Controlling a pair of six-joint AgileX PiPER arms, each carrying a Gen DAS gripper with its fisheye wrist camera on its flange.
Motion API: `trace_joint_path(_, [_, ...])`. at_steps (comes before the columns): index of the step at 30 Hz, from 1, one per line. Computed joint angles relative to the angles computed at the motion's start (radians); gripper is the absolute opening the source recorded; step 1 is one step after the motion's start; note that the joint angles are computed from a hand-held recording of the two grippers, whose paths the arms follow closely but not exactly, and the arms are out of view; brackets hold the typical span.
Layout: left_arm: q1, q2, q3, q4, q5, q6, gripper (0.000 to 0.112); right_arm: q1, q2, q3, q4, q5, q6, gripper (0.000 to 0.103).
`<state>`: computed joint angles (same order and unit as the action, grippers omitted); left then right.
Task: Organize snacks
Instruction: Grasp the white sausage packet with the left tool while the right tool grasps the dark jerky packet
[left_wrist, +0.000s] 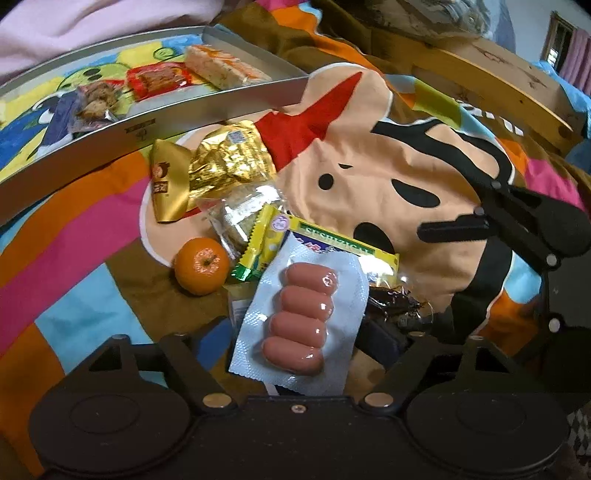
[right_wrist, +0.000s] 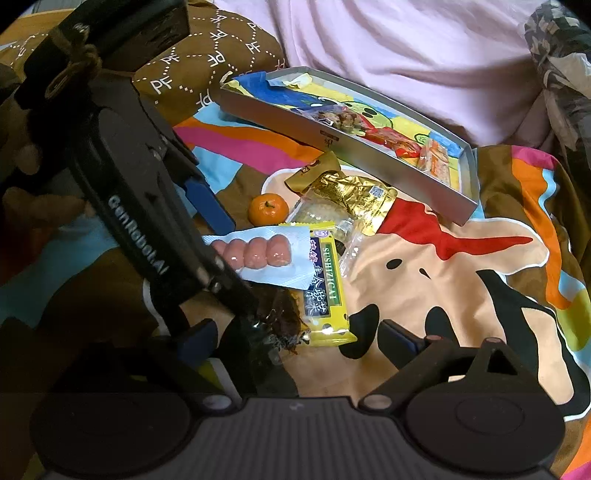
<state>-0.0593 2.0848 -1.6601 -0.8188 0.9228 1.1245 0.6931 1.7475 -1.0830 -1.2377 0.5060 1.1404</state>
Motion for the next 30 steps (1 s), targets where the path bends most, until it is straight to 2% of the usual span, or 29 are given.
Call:
trace_joint_path(2, [0.010, 0.011, -0.021, 0.000, 0.026, -0.032, 0.073, 0.000, -0.001, 0.001, -0.002, 0.000, 0.006, 0.096])
trace_joint_path(5, [0.014, 0.018, -0.035, 0.003, 0.042, -0.075, 0.072, 0.002, 0.000, 0.002, -0.007, 0.001, 0.014, 0.096])
trace_joint_path(12, [0.008, -0.041, 0.041, 0.002, -0.020, -0.118, 0.064, 0.003, -0.007, 0.009, -0.009, 0.002, 0.031, 0.096])
trace_joint_path(19, [0.033, -0.084, 0.108, -0.016, -0.059, -0.177, 0.061, -0.002, -0.008, 0.014, -0.031, -0.010, 0.057, 0.096])
trace_joint_path(23, [0.034, -0.115, 0.138, 0.003, -0.090, -0.222, 0.060, -0.002, -0.012, 0.021, -0.053, -0.021, 0.064, 0.091])
trace_joint_path(25, [0.031, -0.134, 0.153, 0.051, -0.115, -0.287, 0.060, -0.006, -0.007, 0.014, -0.039, -0.031, 0.034, 0.089])
trace_joint_path(28, [-0.009, -0.151, 0.156, 0.236, -0.185, -0.476, 0.060, -0.016, 0.017, -0.017, 0.009, -0.043, -0.041, 0.082])
trace_joint_path(30, [-0.024, -0.138, 0.142, 0.322, -0.201, -0.570, 0.062, -0.020, 0.035, -0.038, 0.015, -0.041, -0.066, 0.072])
